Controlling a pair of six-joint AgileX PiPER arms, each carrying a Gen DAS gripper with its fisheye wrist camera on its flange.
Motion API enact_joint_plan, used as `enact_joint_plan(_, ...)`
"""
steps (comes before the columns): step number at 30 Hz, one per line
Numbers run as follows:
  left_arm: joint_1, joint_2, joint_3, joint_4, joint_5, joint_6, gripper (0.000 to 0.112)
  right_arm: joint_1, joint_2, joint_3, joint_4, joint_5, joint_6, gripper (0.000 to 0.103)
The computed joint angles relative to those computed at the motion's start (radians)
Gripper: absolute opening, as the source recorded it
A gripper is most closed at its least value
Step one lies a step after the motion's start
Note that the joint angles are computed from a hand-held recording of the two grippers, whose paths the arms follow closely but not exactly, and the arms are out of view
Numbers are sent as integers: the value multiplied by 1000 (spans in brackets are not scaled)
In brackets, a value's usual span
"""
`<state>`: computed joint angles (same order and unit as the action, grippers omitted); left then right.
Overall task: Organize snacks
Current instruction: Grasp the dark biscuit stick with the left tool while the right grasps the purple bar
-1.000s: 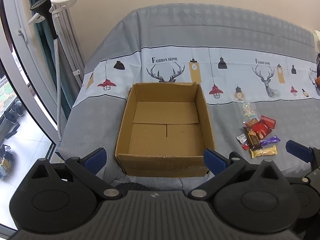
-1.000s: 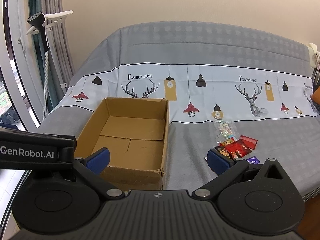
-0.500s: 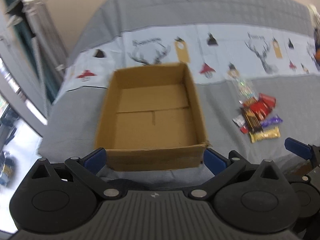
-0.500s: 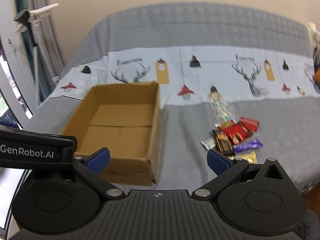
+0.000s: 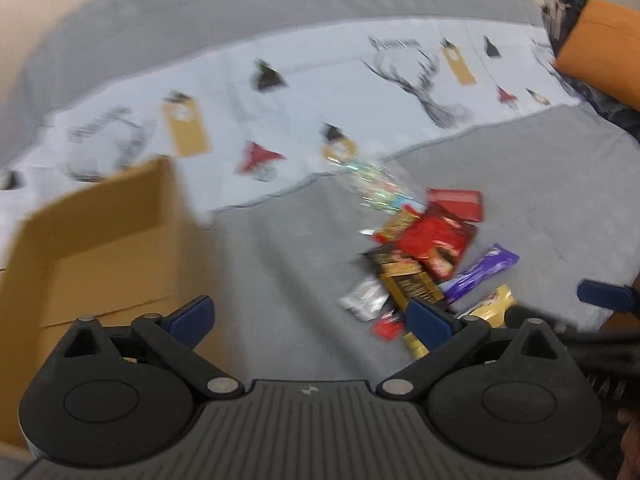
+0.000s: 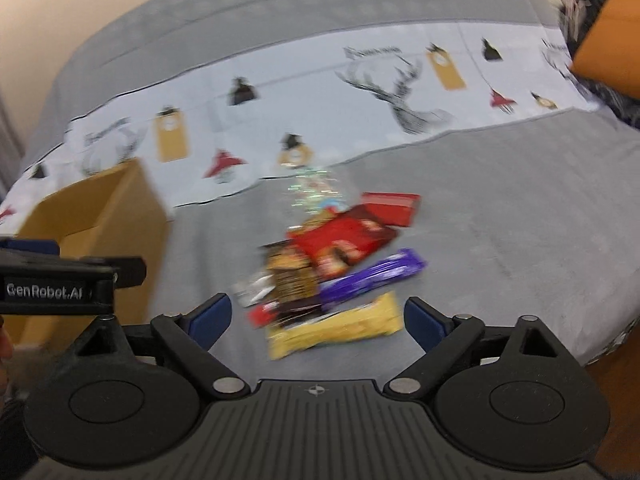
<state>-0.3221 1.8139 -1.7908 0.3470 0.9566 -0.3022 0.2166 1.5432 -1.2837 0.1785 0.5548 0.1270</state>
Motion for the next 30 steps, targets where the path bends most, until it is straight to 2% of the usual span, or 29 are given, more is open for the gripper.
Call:
enact_joint_plan(1,16,60,-48,-73,-9,40,84,-44,39,-11,76,-16,-74,90)
enact_joint_plan(3,54,198,-195,-234,40,112,74,-130,133,-64,213,-7,-182,84)
enact_joint_plan(5,82,311,-318,-344,73,137,72,-198,232,-132,330,37,-258,79)
enact_joint_plan(6,94,361,-358,-390,62,144,72,-216,278,-172,354,71,-254,71)
enact_joint_plan(8,106,437,-433,-432,66,133,72,-254,373,-259,414,159,-234,61)
enact_joint_plan(10,119,521,-535,-472,117,137,70,-249,428,-320,406,203,-201,59)
enact_joint_plan(11,118,539,-554,-466,122,134,70,-242,445,-336,415,197,-192,56)
enact_joint_plan(13,111,533,-523,-447,69,175,60,-245,470,-350,485,179,-227,56)
enact_joint_plan(14,113,528,-515,-464,56,208,51,-236,504,-391,478,191,-220,56)
enact_joint_plan(16,122,524,-519,-488,55,262,43,-213,559,-472,417,223,-179,56)
enact_joint_plan(17,125,514,-507,-484,46,274,36,-201,566,-483,395,202,-186,42)
enact_joint_plan(18,126,491,-476,-469,28,278,23,-192,570,-497,370,197,-182,28)
enact_joint_plan(19,128,480,-471,-455,32,274,15,-192,571,-500,378,190,-196,25)
enact_joint_plan(21,143,440,-429,-475,22,287,16,-202,526,-439,426,117,-249,17)
enact_joint_plan(23,147,383,-348,-482,-24,316,16,-201,461,-360,451,6,-312,15)
enact_joint_plan(25,131,367,-319,-437,-32,327,16,-204,426,-317,463,-61,-352,15)
enact_joint_plan(28,130,414,-366,-451,45,351,16,-213,452,-352,429,-25,-320,15)
enact_joint_plan(30,112,409,-317,-412,-9,354,16,-203,469,-381,370,2,-310,15)
